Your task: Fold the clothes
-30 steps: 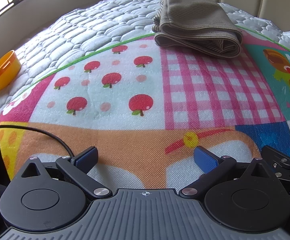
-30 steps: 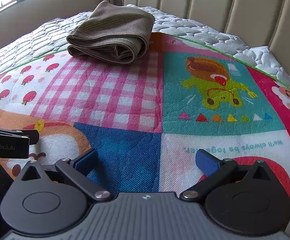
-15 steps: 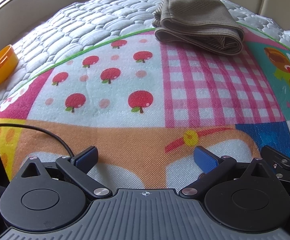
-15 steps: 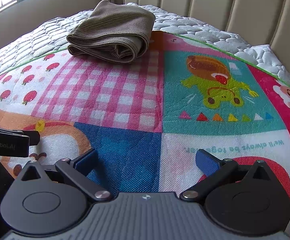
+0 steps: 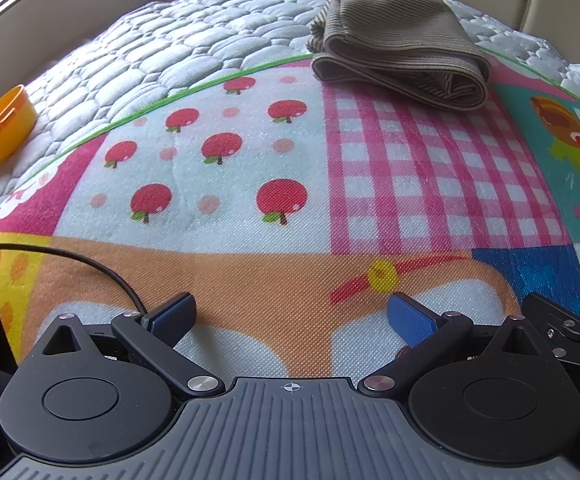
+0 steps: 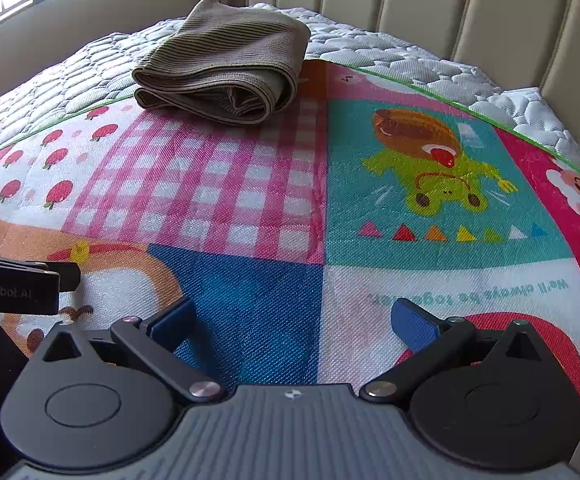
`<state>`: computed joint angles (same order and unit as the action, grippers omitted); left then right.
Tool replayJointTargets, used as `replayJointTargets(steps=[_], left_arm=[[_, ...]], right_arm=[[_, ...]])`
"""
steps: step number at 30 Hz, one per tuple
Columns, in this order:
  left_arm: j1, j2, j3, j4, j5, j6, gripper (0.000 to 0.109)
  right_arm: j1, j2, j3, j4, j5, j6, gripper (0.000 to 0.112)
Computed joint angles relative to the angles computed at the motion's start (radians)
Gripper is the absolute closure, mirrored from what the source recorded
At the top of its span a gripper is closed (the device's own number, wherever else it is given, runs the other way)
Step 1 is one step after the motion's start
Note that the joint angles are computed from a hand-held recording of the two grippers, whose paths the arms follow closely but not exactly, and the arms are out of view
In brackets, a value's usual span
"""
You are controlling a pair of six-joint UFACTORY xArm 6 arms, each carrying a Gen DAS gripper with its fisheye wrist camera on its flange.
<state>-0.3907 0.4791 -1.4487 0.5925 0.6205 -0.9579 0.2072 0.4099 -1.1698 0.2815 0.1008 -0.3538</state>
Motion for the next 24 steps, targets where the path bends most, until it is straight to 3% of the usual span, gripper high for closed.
replayJointTargets(steps=[24], left_arm=[[-0.002, -0.005, 0.01, 0.031, -0.009, -0.032, 0.006]], right_arm=[[0.001, 0.001, 0.01, -0.018, -0.022, 0.012, 0.009]])
